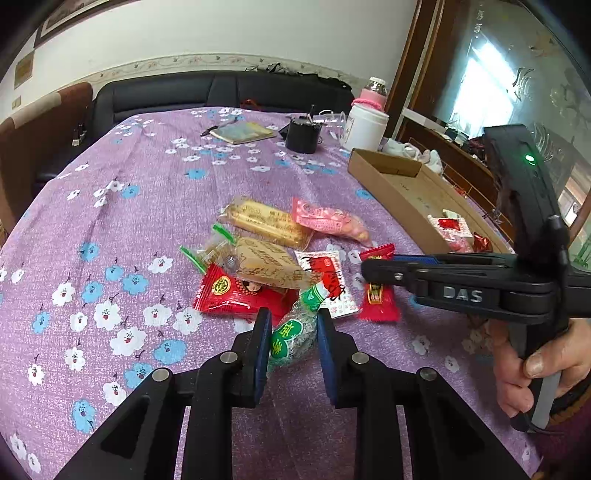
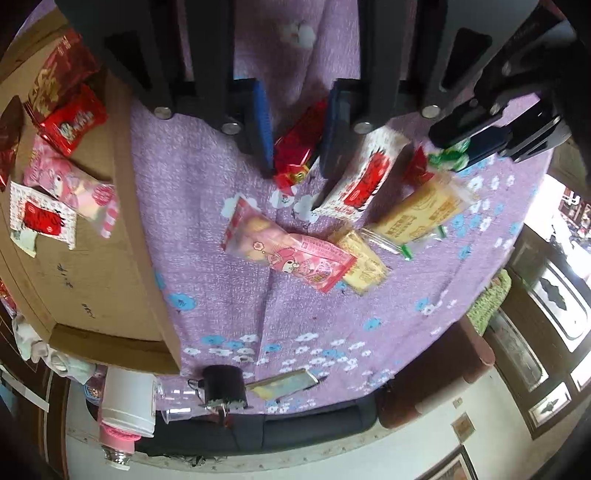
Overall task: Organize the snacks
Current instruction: 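Move both tools back to the snack pile, then grasp a red-and-gold pack with the right tool while the left tool grasps a green candy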
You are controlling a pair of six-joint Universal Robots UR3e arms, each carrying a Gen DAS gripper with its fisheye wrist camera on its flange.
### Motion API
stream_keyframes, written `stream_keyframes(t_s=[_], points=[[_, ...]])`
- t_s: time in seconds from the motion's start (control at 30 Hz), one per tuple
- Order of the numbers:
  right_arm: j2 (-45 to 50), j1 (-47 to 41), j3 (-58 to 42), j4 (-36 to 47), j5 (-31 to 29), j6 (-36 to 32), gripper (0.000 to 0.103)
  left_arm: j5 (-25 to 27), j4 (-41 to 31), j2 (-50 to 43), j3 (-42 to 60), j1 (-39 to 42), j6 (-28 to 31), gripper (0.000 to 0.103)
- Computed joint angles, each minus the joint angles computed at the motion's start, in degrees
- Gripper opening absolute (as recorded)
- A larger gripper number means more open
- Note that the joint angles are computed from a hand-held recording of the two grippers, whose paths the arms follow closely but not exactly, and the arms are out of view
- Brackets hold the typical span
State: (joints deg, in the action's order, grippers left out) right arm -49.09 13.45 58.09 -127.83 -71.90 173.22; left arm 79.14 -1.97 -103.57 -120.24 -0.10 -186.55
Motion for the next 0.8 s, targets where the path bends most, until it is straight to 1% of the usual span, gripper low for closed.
stream_keyframes(t_s=[0.1,0.23,0.4,0.5,0.57,0.63,0.7,0.73,0.77,0.8], points=[[-3.6,-0.88,6.07,-3.77,0.85,-0.9,0.02,-0.39,0.83,-0.03,-0.05,-0.14,0.12,0.025],[-4.83,-1.88,10.81,-8.67,2.49,-1.0,0.02,-1.68,3.09,0.51,-1.04,0.18,0.26,0.025],[-5.66,-3.7,13.41,-11.61,7.46,-1.21,0.019,-2.76,4.12,0.68,-1.36,0.4,0.25,0.025],[-6.45,-3.97,14.62,-12.89,8.11,-1.55,0.019,-3.1,3.7,0.82,-1.4,0.73,0.44,0.025],[-6.3,-3.95,14.74,-13.15,7.85,-1.39,0.019,-6.19,2.09,1.71,-1.96,2.48,0.97,0.025],[-5.74,-4.18,14.56,-12.89,8.48,-1.5,0.019,-5.47,2.18,2.77,-2.95,3.01,0.15,0.025],[-5.44,-4.43,14.54,-12.89,8.97,-1.75,0.019,-7.08,-0.03,4.72,-3.87,4.49,0.56,0.025],[-5.46,-4.51,14.68,-13.05,9.01,-1.77,0.019,-8.58,-1.95,6.0,-4.4,5.44,1.45,0.031],[-5.41,-4.62,14.71,-13.06,9.25,-1.91,0.02,-9.1,-3.57,6.87,-4.65,5.82,2.24,0.042],[-5.18,-4.68,14.34,-12.62,9.45,-2.14,0.02,-8.04,-4.53,7.46,-4.78,5.43,2.75,0.049]])
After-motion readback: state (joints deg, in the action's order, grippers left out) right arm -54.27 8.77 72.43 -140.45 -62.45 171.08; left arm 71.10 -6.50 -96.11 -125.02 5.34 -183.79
